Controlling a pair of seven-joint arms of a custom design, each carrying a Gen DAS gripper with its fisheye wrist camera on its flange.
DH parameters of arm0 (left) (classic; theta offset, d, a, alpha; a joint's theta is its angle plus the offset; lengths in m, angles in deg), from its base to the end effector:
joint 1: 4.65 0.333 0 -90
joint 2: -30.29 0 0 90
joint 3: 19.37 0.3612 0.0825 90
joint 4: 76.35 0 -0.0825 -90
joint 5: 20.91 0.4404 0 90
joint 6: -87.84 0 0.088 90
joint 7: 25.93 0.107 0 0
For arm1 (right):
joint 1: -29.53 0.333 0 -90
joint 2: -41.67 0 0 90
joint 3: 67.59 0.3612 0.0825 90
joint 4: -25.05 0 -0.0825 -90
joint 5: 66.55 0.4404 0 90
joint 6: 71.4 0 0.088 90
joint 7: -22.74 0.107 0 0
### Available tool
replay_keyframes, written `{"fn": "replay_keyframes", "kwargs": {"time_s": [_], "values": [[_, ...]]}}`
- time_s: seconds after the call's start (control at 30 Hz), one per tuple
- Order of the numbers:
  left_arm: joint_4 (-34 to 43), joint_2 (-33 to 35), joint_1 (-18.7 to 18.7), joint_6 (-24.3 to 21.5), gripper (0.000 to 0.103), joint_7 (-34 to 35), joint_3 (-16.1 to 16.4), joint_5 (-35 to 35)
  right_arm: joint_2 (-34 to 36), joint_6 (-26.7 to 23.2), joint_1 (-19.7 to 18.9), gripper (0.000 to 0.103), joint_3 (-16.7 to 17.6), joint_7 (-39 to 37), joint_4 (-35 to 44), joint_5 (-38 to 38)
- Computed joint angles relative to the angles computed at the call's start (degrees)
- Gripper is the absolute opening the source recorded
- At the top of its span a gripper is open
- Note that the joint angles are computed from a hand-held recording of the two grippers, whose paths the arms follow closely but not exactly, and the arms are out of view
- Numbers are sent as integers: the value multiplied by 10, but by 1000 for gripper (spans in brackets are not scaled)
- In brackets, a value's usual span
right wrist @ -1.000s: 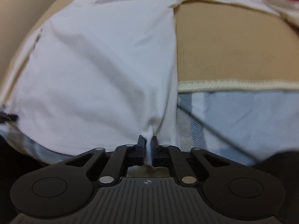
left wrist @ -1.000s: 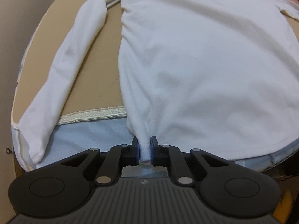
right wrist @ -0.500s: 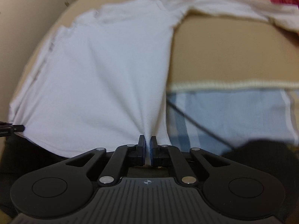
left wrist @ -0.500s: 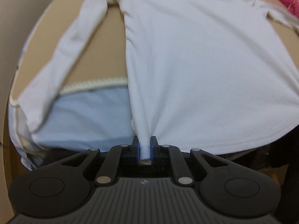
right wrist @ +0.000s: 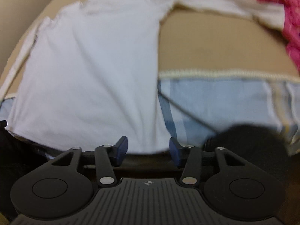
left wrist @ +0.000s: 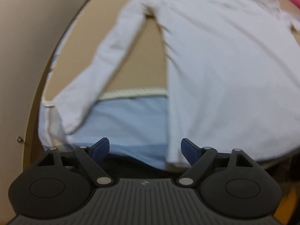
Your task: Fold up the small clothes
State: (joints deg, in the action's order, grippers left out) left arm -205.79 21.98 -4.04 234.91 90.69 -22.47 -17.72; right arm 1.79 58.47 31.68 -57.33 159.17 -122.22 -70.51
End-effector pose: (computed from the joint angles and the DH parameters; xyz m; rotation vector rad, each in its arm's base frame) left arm 0.5744 -0.0267 0.4874 -1.3308 2.3743 -0.2845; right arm 0.3905 0.0917 0.5407 -1.3327 2.4618 -0.3931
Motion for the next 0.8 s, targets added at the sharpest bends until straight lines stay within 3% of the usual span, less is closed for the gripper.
{"fn": "replay_keyframes", "kwargs": {"time_s": [0.13, 0.3, 0.53, 0.67, 0.8], "values": [[50, 41, 16, 23, 92, -40, 3, 16, 15, 31, -21, 64, 32, 10, 31, -59], [107, 87, 39, 36, 92, -45, 7, 17, 47, 63, -33, 67, 46, 20, 64, -116], [200, 167, 81, -32, 92, -15, -1, -50, 77, 31, -19, 67, 40, 50, 95, -112], [232, 200, 94, -58, 92, -15, -8, -53, 114, 6, -7, 67, 37, 61, 127, -122], [246, 214, 119, -87, 91, 64, -31, -125, 146, -4, 12, 67, 27, 57, 155, -131]]}}
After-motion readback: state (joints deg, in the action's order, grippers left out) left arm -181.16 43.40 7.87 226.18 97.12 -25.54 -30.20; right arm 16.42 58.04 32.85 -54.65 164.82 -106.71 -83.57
